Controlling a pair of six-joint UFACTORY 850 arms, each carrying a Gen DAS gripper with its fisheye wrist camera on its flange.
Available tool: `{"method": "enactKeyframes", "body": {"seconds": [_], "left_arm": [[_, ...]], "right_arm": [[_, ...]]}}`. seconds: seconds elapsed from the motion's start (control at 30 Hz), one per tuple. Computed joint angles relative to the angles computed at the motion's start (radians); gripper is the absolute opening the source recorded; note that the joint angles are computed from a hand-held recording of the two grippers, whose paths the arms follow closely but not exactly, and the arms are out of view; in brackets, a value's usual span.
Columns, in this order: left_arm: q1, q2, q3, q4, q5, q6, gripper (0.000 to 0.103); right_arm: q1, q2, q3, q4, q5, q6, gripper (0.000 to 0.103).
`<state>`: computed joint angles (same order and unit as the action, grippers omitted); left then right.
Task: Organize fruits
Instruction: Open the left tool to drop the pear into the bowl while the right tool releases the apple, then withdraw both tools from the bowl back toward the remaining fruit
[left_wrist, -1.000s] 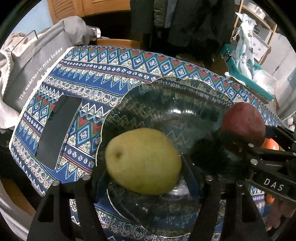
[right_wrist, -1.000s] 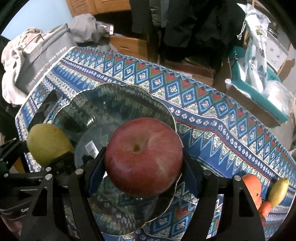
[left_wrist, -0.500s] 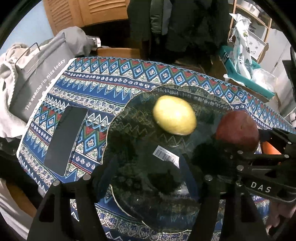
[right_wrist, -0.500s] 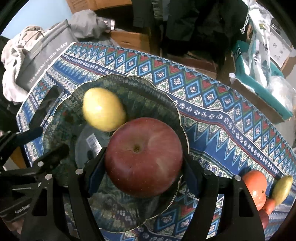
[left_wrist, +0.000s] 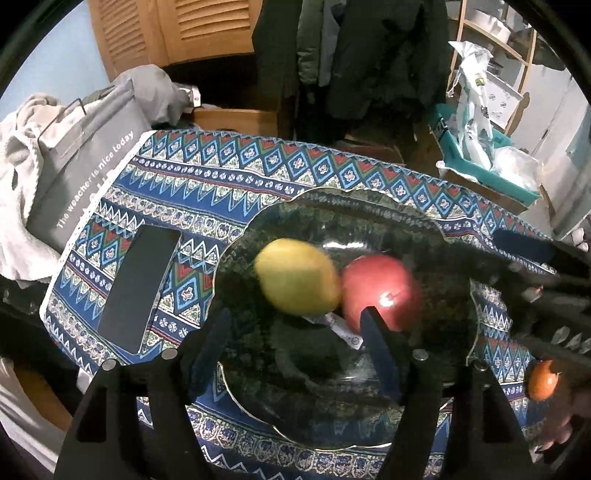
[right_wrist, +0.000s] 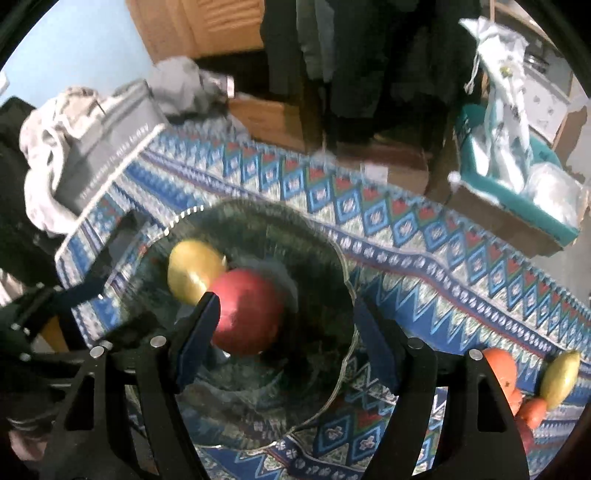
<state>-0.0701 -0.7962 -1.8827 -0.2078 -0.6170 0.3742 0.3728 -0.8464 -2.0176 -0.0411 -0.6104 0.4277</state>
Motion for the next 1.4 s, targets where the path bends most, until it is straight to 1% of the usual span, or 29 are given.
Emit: {"method": "enactKeyframes", "body": {"seconds": [0.17,0.23,0.33,0.47,0.53,0.63,0.73,1.07,1.2,1.4], "left_arm": [[-0.001,0.023,0.02,-0.032,0.009,0.037,0.074],[-0.004,0.037,0.031,-0.047,0.016,0.053,0.075],[-0.007,0.059,0.048,-0.086,0.027,0.089,0.079],[-0.014,0.088,0.069,-0.134,0.042,0.138,0.08],[-0.019,0.098,0.075,-0.148,0.044,0.149,0.081],[-0.025,0.111,0.082,-0.177,0.042,0.17,0.086],[-0.031,0.123,0.089,-0.212,0.035,0.197,0.086],[-0.052,0.169,0.119,-0.303,0.035,0.276,0.086],[-0.06,0.185,0.126,-0.344,0.032,0.308,0.088],[-0.079,0.199,0.136,-0.375,0.024,0.338,0.089]], "right_arm": [[-0.002,0.059,0.05,-0.059,0.038,0.075,0.078],[-0.003,0.085,0.072,-0.113,0.046,0.128,0.078],[-0.002,0.129,0.114,-0.197,0.056,0.21,0.078],[-0.002,0.181,0.171,-0.305,0.063,0.31,0.078],[-0.002,0.206,0.199,-0.357,0.065,0.359,0.079],[-0.003,0.248,0.247,-0.422,0.073,0.422,0.081],[-0.005,0.285,0.287,-0.48,0.077,0.479,0.081],[-0.002,0.404,0.419,-0.699,0.055,0.677,0.081],[0.001,0.451,0.468,-0.78,0.04,0.753,0.087],[-0.004,0.514,0.536,-0.852,0.021,0.834,0.088]]}}
